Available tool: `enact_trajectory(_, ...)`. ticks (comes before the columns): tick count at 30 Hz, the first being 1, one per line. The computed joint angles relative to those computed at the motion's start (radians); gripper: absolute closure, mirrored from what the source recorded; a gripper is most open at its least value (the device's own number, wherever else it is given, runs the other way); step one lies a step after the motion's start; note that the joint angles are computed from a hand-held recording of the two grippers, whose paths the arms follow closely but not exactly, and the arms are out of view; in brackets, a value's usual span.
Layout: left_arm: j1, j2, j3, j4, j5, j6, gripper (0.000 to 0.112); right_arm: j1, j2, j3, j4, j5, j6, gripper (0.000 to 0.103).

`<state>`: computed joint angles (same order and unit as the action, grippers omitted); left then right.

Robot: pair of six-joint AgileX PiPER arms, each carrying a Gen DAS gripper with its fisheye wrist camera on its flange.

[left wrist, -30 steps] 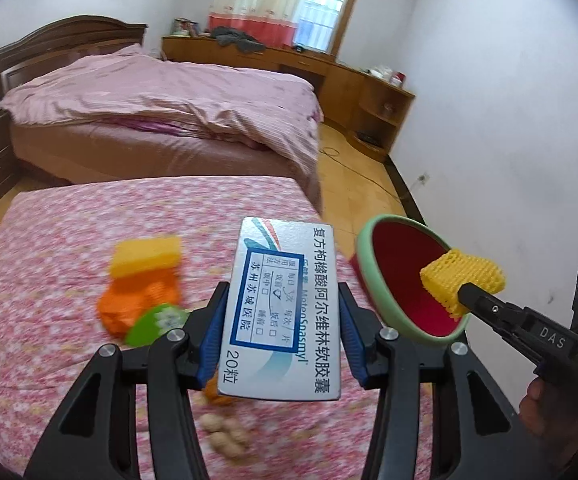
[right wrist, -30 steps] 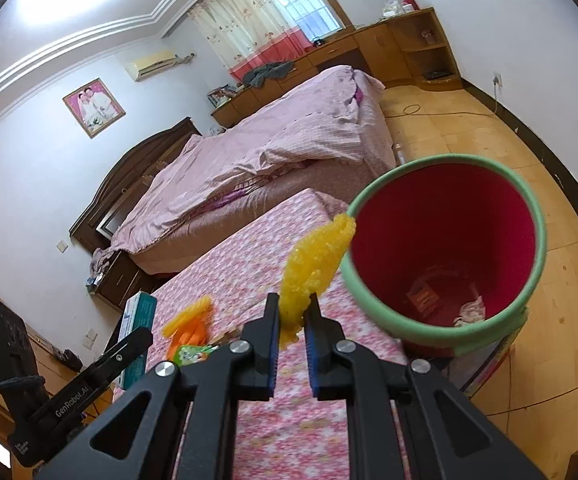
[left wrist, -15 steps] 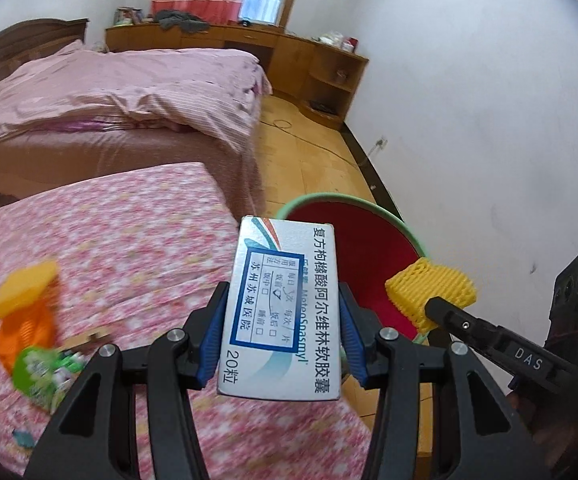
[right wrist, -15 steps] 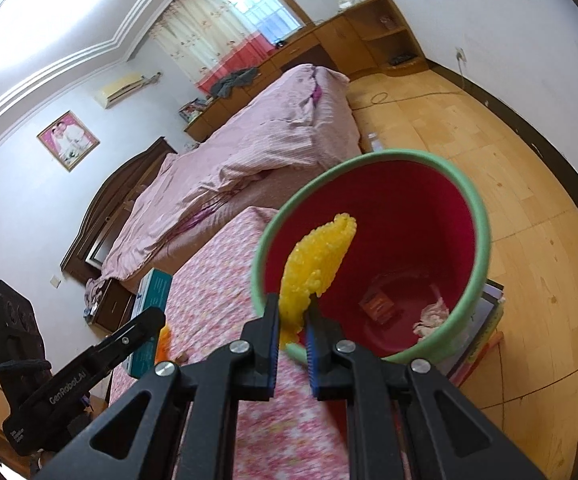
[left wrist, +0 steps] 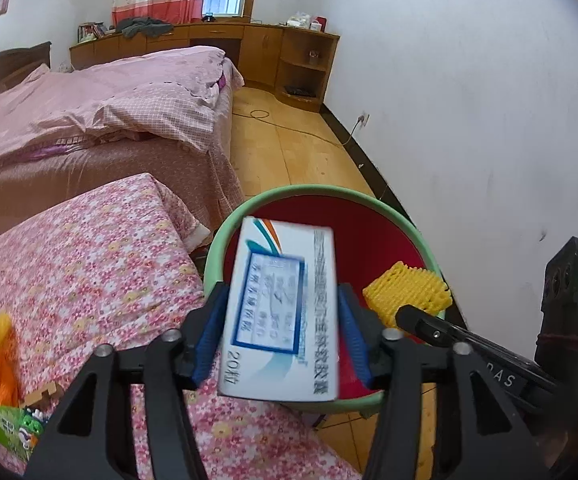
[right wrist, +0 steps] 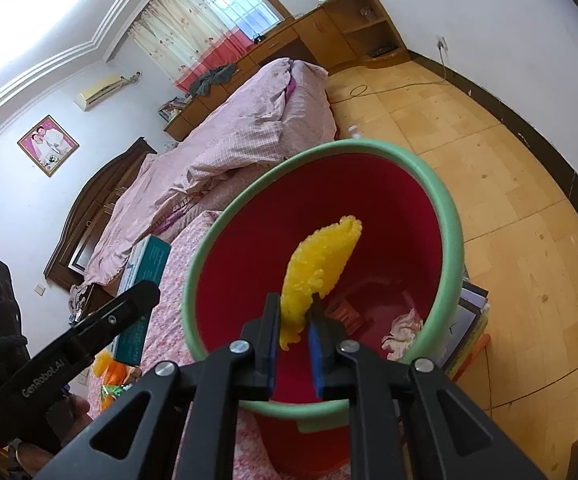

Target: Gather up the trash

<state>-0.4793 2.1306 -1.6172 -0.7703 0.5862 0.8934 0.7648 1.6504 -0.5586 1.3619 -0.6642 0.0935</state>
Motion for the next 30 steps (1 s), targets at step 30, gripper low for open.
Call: enact_trajectory(30,0.212,-0.21,0.26,-0.058,0.0,0.007,0.046,0.201,-0.036,-0.12,0.272,-0.099,-0.223,0.069)
